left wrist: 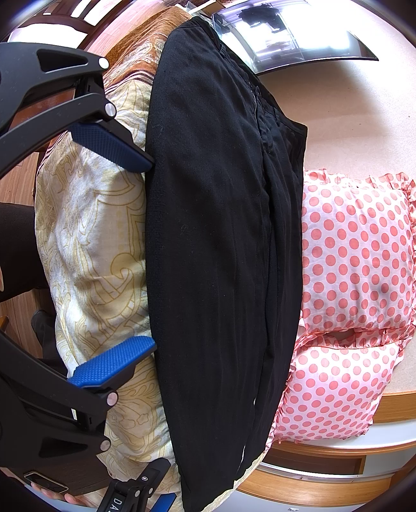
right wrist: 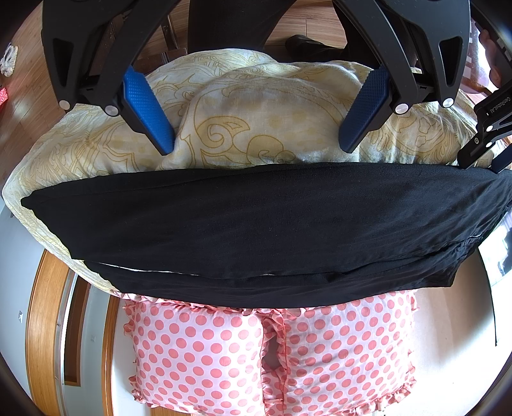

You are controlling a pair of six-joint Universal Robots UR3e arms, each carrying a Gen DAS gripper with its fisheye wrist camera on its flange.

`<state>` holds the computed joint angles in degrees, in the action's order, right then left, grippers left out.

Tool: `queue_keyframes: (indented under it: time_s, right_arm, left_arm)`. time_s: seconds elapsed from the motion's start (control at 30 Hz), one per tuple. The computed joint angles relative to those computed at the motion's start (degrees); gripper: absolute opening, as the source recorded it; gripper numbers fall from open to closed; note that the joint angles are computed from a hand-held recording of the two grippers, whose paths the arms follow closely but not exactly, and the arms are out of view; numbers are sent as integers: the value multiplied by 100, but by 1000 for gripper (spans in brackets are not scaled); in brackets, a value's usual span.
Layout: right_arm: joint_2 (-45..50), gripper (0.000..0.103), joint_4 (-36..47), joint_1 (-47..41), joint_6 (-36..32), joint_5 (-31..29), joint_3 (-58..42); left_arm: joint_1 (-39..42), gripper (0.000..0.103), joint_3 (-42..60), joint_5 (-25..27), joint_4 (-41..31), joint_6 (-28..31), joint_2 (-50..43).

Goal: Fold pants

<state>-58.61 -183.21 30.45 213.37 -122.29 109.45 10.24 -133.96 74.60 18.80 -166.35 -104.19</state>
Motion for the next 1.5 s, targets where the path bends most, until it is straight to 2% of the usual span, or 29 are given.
queue_keyframes:
  time_s: [1.2,1.33,1.4,1.47,1.5]
  right_arm:
    - [-6,102,18,-34,-37,55,-6]
    - [-147,102,-43,-214,-347,479,103]
    - [-456,102,-476,-460,-556,1027,584]
    - [-1010,102,-1021,-864,-776,1746,1342]
    - [-1284,102,-1191,-1018,-823,1921,1625]
  left_arm:
    - [0,101,0,-10,6,16,-4]
    - [66,101,74,-129,-415,209,192]
    - [192,101,42,-293,-798,351,436]
    - [506,101,-81,-733,-1195,561,864]
    - [645,101,-120,-900,-1310,656,1005]
